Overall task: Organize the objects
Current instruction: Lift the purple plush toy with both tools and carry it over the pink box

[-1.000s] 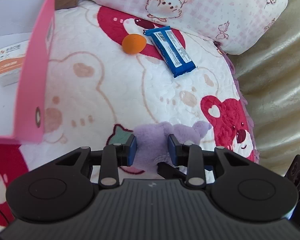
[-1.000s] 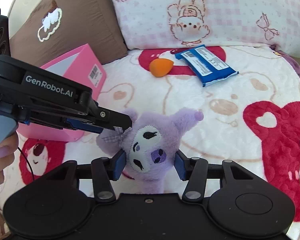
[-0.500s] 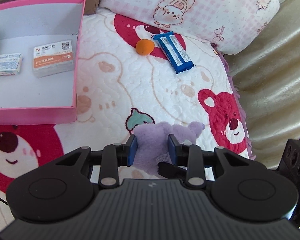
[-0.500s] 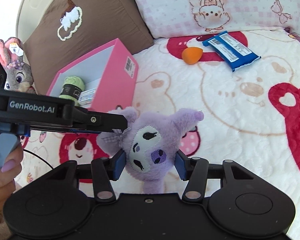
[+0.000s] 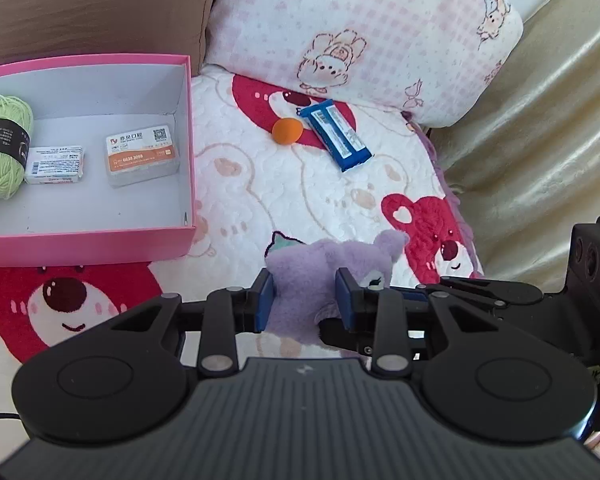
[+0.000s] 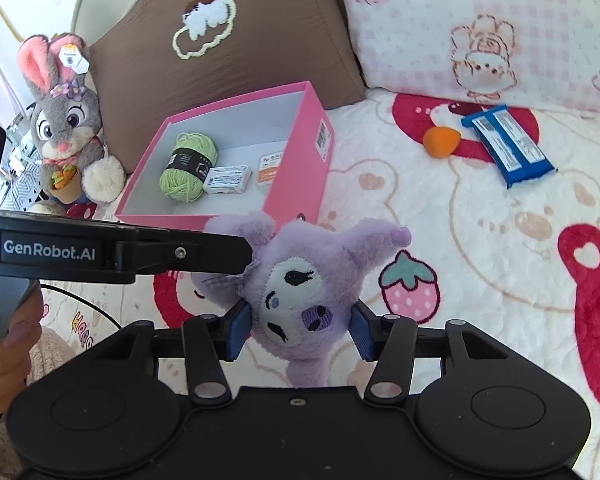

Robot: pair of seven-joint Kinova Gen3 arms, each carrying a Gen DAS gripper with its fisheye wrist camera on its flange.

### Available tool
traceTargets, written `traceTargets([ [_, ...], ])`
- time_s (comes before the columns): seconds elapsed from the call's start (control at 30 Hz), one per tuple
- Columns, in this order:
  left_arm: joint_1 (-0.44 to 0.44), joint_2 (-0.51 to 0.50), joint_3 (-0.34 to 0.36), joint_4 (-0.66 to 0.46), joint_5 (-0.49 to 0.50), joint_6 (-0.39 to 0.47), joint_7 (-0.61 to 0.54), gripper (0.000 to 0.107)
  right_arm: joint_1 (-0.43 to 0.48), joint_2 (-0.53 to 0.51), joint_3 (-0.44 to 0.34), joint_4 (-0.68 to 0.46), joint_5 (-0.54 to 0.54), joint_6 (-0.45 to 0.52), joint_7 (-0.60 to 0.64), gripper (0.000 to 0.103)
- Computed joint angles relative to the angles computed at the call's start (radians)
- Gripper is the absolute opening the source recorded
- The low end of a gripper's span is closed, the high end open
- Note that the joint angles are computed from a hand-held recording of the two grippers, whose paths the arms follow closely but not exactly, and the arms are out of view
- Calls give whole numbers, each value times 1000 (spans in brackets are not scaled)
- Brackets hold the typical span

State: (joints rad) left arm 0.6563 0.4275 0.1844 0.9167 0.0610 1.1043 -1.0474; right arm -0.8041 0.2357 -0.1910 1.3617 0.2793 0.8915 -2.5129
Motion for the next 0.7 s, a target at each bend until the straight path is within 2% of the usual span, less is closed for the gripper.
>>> traceTargets([
  [0.37,-59,-86,19,109,58,-63,-34,32,-55,13,-5,-80,52,75,-25,57],
  [0.7,-167,-180,30,256,157,-153,-72,32,-84,54,4,-151,49,67,18,56],
])
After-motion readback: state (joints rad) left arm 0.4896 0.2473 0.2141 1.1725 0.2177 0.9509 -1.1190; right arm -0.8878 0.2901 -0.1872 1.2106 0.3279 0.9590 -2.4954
